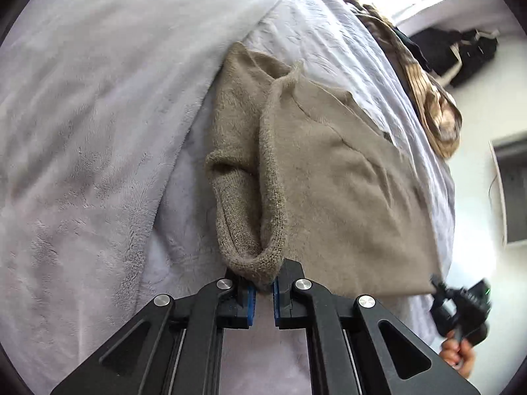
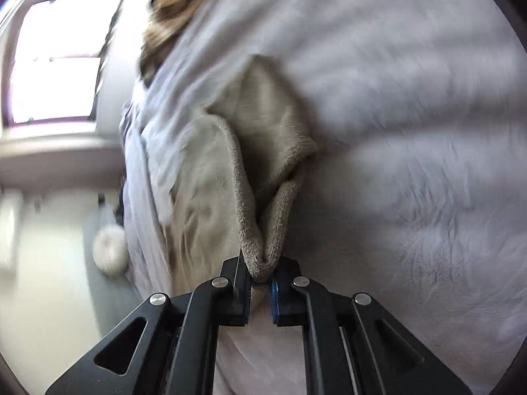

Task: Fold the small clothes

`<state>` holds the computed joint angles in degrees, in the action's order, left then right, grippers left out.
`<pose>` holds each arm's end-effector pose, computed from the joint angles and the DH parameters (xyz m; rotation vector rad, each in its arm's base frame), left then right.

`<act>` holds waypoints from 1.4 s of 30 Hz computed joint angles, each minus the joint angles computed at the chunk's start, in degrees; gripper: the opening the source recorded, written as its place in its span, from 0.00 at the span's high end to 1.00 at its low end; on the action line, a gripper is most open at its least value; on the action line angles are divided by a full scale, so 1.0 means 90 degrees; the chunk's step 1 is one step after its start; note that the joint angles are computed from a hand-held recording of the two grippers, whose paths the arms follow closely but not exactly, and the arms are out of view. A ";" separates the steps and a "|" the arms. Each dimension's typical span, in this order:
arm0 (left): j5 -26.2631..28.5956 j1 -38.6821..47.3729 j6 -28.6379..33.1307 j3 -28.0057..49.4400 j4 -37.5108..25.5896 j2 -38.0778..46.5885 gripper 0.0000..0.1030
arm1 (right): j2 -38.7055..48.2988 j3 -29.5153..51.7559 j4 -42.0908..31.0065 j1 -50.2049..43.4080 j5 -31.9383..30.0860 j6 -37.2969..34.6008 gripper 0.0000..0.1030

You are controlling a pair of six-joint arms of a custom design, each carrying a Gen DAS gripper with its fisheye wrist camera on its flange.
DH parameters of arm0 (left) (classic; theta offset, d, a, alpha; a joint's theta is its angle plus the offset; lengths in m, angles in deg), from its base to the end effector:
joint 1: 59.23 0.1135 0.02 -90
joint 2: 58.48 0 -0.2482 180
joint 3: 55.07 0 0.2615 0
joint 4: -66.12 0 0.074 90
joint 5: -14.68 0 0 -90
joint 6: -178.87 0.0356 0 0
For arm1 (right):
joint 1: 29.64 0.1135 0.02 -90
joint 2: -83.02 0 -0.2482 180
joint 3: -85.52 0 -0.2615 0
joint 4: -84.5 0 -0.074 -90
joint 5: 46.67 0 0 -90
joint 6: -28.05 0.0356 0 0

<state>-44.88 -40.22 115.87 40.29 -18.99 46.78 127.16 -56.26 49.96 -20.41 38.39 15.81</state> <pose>0.3215 0.0917 0.2037 0.1683 2.9069 -0.7789 0.1824 0.0327 0.1883 1.3316 2.0408 0.8500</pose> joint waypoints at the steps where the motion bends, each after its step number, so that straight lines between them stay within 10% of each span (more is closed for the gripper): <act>1: -0.0140 0.0003 0.0006 -0.0140 0.0124 0.0012 0.92 | 0.0199 0.0214 -0.0221 0.0021 0.0021 -0.0230 0.91; 9: -0.0599 0.0246 0.0380 -0.0639 0.0626 0.0222 0.91 | 0.1593 0.0059 0.0035 -0.0307 -0.0345 -0.1018 0.90; 18: -0.0889 0.0695 0.1050 0.0109 -0.0079 -0.0195 0.91 | 0.1499 0.1662 -0.2502 0.0616 0.0542 -0.1073 0.88; 27: -0.1510 -0.0392 0.0653 -0.0518 0.1206 0.0034 0.91 | 0.3928 0.3162 -0.1889 0.1263 0.0462 -0.1960 0.88; 42: -0.1812 0.0551 0.1030 -0.0094 0.0410 0.0041 0.91 | 0.4783 0.4089 -0.2859 0.1832 0.0258 -0.1621 0.87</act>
